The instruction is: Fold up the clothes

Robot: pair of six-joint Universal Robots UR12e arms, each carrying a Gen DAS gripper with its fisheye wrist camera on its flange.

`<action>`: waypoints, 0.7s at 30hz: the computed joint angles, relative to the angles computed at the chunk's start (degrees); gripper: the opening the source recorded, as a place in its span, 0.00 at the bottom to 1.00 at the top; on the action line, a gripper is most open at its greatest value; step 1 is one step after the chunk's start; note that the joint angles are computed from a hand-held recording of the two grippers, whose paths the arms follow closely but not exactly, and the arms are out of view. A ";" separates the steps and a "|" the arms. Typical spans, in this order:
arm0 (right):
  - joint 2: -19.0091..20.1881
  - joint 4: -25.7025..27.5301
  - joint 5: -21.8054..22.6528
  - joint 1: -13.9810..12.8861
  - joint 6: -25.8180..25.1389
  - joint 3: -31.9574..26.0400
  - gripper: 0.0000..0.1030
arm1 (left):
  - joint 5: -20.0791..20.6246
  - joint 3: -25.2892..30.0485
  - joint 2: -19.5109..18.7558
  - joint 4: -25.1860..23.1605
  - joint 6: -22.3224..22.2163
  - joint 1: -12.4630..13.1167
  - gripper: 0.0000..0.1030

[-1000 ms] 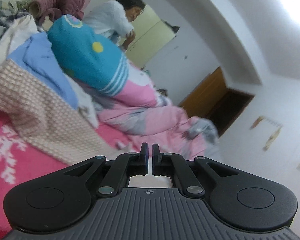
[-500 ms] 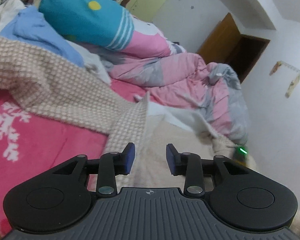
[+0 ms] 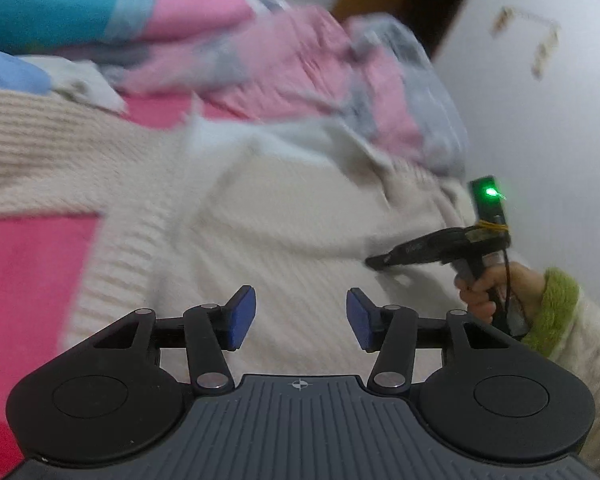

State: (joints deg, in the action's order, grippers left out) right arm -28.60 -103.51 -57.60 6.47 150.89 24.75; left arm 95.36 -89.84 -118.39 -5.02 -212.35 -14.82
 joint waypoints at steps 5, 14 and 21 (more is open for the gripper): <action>-9.65 4.98 -3.78 -2.65 -7.93 14.07 0.00 | -4.45 1.47 -1.71 -2.95 1.75 -0.30 0.49; -7.89 -4.90 -7.41 -2.93 -0.76 9.03 0.14 | -7.70 11.07 -6.65 -15.41 12.18 -1.67 0.52; -14.40 -13.20 -17.09 -4.92 -4.29 23.50 0.30 | -8.12 7.53 -4.89 -15.18 13.46 -2.44 0.53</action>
